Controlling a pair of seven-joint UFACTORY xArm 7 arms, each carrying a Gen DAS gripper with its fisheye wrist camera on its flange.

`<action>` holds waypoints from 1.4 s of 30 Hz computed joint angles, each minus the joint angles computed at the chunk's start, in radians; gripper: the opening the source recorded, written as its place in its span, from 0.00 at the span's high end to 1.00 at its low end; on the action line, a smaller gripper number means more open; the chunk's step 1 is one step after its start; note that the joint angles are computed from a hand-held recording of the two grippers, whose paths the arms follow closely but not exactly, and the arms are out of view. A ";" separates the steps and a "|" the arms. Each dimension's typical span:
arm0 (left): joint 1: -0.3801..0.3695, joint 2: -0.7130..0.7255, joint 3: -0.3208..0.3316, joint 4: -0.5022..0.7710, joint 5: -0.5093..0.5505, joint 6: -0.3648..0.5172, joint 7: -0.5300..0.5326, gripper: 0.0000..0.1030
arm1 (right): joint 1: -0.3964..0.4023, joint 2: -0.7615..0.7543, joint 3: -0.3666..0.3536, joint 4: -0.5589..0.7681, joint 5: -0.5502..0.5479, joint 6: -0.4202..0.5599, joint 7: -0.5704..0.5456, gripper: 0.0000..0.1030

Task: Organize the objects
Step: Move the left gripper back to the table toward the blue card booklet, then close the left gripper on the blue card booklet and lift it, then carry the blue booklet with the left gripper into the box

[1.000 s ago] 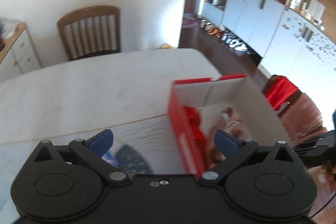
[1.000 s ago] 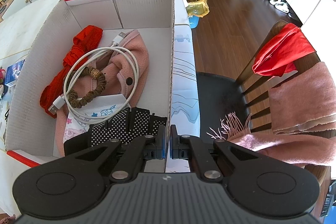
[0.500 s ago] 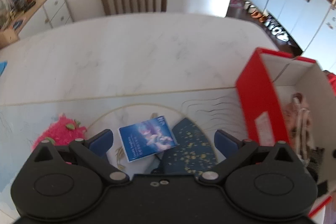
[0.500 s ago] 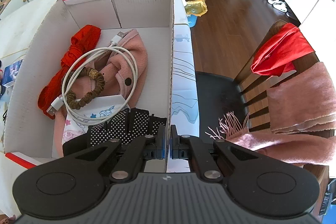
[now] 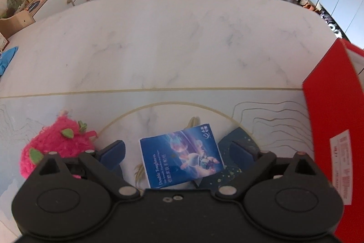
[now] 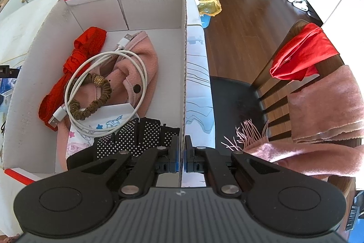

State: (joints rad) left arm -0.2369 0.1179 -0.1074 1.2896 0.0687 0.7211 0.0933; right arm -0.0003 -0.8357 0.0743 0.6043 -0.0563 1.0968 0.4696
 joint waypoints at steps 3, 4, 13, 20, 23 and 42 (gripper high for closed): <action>-0.004 0.017 0.000 0.009 0.006 0.014 -0.015 0.16 | 0.000 0.003 0.000 0.001 -0.001 0.000 0.001 0.97; -0.003 0.019 -0.001 0.011 -0.001 0.021 -0.013 0.19 | 0.000 0.004 0.000 0.002 -0.001 0.000 0.001 0.97; -0.003 0.013 0.000 -0.001 -0.005 0.011 -0.003 0.24 | 0.001 0.006 -0.001 0.002 -0.002 0.000 0.001 0.97; 0.007 -0.054 -0.004 -0.035 -0.045 0.000 0.053 0.24 | 0.002 0.008 -0.001 0.003 -0.002 -0.002 0.000 0.97; 0.009 -0.091 -0.006 -0.043 -0.068 0.002 0.091 0.24 | 0.002 0.010 -0.001 0.003 -0.003 -0.004 -0.001 0.97; -0.047 -0.283 0.001 -0.041 -0.406 0.113 0.376 0.25 | 0.001 0.021 -0.001 0.006 -0.004 -0.013 -0.005 0.97</action>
